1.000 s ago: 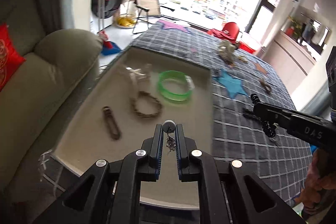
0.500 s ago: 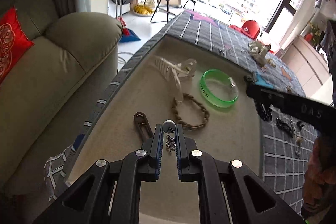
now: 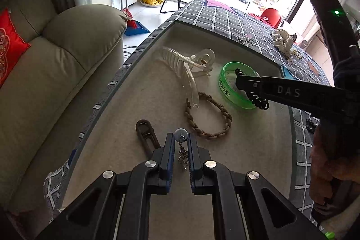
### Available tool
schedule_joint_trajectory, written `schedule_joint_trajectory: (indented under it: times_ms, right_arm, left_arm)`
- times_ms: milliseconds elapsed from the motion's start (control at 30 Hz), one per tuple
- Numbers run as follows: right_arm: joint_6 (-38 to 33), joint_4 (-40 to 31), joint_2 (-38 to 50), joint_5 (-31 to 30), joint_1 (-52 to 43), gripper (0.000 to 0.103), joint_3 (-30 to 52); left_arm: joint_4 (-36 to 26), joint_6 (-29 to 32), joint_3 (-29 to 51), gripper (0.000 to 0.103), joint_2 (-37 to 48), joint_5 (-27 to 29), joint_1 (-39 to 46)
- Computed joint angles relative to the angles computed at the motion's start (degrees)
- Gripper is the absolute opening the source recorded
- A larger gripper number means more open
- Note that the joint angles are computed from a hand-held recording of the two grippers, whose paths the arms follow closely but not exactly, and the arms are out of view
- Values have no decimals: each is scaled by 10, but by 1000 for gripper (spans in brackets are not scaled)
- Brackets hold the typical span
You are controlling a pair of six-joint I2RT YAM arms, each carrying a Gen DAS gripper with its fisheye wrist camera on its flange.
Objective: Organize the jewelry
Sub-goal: 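Open the right gripper over the green bangle while the left gripper releases the pin into the tray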
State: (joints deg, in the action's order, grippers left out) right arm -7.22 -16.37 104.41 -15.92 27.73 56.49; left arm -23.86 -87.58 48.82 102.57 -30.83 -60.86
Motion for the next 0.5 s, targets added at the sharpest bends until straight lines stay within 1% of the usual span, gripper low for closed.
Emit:
schedule_joint_trajectory:
  times_ms: [67, 133, 200, 267, 333, 400, 500]
  right_arm:
    - [-1, -3, 6, 0, 1, 23, 5]
    - [-1, -6, 12, 0, 2, 28, 10]
    - [-1, -5, 16, 0, 3, 29, 12]
    - [-4, -8, 16, -2, 4, 32, 13]
    - [-4, -11, 15, -3, 3, 39, 15]
    - [-3, -16, 11, -9, -1, 42, 16]
    - [0, -16, -13, -25, -12, 50, 2]
  left_arm:
    - [-7, -1, 7, 14, 4, 0, 1]
    - [-19, -4, 14, 14, 7, -1, 1]
    - [-28, -6, 20, 14, 11, 0, 2]
    - [-38, -7, 25, 14, 14, 0, 2]
    - [-44, -10, 29, 14, 16, 2, 1]
    - [-52, -12, 34, 14, 19, 2, 0]
    - [-65, -17, 42, 14, 23, 3, -2]
